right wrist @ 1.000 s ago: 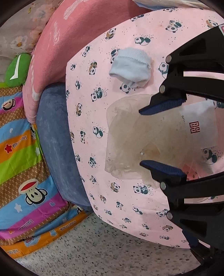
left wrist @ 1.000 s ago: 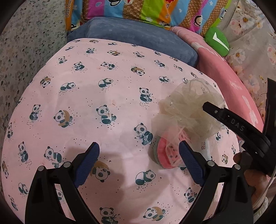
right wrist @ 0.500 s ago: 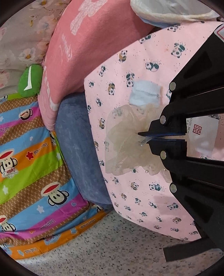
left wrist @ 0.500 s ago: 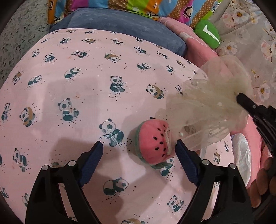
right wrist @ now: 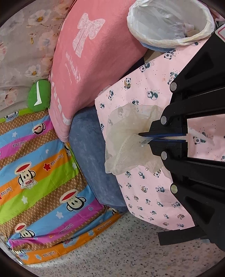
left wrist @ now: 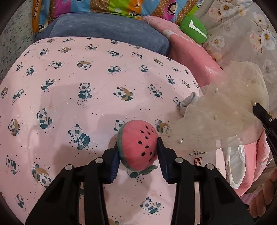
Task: Collect trash
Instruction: 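Carry tulle and watermelon pouch over the white bin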
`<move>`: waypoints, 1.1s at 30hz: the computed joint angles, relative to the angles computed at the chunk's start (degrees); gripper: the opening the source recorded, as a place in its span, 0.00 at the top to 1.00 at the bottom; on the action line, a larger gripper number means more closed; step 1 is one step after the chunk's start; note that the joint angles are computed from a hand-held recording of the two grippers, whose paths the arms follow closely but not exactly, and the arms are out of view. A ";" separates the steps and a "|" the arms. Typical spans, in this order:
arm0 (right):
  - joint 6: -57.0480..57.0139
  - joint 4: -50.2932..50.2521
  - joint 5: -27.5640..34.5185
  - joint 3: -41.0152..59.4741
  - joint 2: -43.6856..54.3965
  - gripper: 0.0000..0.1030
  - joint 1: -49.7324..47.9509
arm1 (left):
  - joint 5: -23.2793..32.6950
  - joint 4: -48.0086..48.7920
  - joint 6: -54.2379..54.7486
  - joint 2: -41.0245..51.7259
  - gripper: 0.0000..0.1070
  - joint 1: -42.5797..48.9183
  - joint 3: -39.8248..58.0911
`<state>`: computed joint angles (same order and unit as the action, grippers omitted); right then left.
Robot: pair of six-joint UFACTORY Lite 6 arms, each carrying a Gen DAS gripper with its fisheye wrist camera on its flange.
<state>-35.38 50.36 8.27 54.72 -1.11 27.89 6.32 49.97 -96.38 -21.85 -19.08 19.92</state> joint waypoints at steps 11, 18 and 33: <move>-7.76 5.17 8.51 -7.13 -15.31 0.98 -12.95 | 16.21 1.23 -7.43 -0.41 0.65 -17.48 9.58; -17.42 11.54 18.84 -9.66 -21.66 0.98 -28.31 | 22.49 2.87 -11.38 5.53 0.65 -26.66 17.56; -35.14 19.54 34.86 -6.68 -14.84 0.98 -60.16 | 24.48 1.31 -9.30 23.64 0.66 -34.51 36.12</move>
